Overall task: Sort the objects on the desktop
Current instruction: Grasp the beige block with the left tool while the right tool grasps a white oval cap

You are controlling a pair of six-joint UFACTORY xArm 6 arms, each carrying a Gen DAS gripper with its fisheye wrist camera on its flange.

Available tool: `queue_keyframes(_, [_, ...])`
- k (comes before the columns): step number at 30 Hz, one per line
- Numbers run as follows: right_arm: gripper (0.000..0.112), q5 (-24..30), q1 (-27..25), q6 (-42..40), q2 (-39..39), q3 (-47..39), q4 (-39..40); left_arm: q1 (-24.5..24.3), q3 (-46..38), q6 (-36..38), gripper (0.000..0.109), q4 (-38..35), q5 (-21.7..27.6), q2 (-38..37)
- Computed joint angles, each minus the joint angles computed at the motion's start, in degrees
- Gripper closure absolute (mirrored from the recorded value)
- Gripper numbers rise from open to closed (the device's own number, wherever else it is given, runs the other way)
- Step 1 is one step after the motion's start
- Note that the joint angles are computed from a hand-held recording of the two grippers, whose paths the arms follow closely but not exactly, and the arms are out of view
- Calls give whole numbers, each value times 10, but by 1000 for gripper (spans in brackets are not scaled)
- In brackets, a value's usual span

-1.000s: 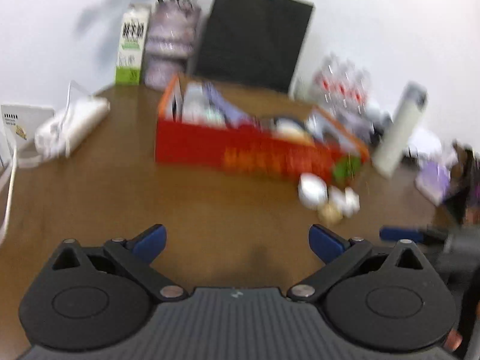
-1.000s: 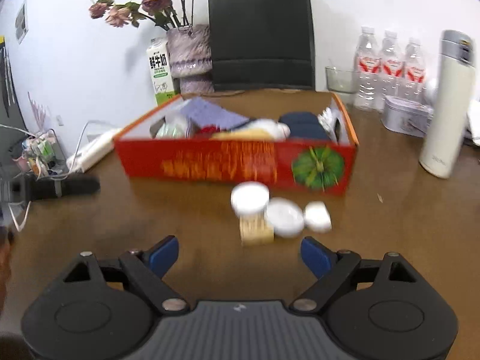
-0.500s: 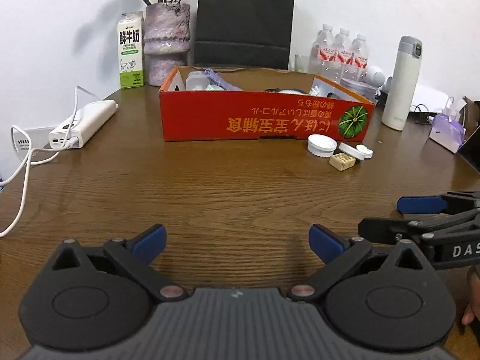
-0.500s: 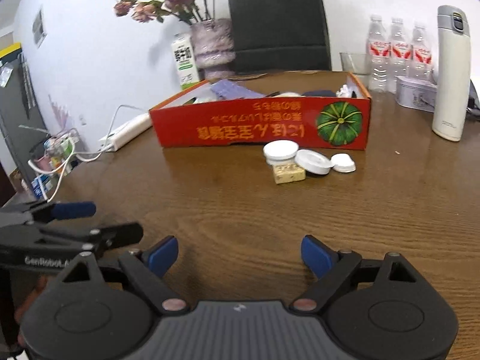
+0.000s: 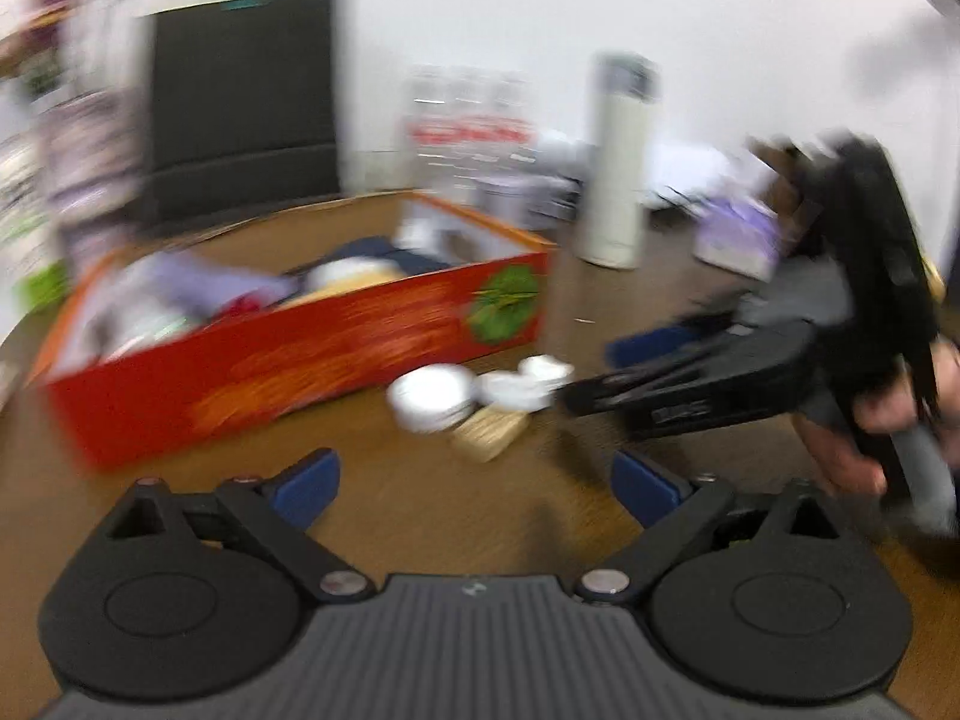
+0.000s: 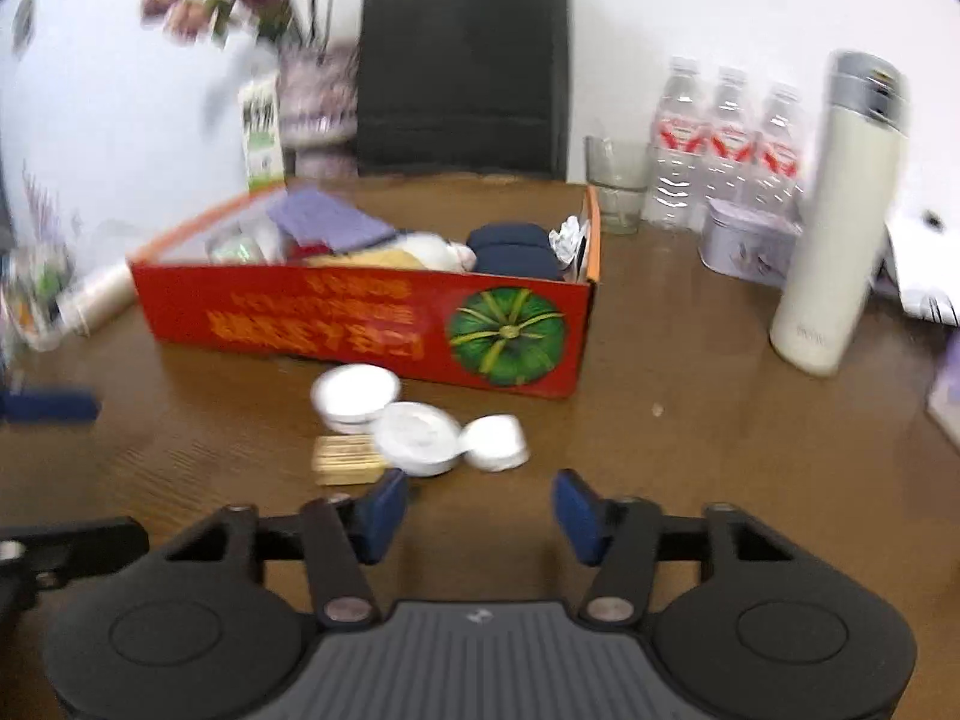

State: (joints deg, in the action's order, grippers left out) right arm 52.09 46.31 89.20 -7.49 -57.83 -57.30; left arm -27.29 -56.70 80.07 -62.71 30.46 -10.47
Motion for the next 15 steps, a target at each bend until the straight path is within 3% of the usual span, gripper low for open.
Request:
queue_keyframes(3, [65,-71,-43,-87,-15,25,14,-35,-34,42,21,34,-39,46])
queue_keyframes(6, [65,-120,-73,-124,-18,38,11,-57,-55,58,24,37,-94,82])
queue_keyframes(9, [67,-213,-120,-116,-25,61,9,-37,-84,16,41,31,-50,110])
queue_keyframes(10, [73,-237,-129,-88,-30,72,-10,-33,-84,19,57,21,-48,111])
queue_keyframes(11, [79,-253,-133,-67,-33,79,-32,-25,-89,10,65,35,-24,115])
queue_keyframes(13, [85,-255,-127,-76,-29,78,-56,-17,-88,0,84,36,1,112])
queue_keyframes(15, [85,-240,-115,-67,-24,73,-79,-26,-70,9,86,41,-21,96])
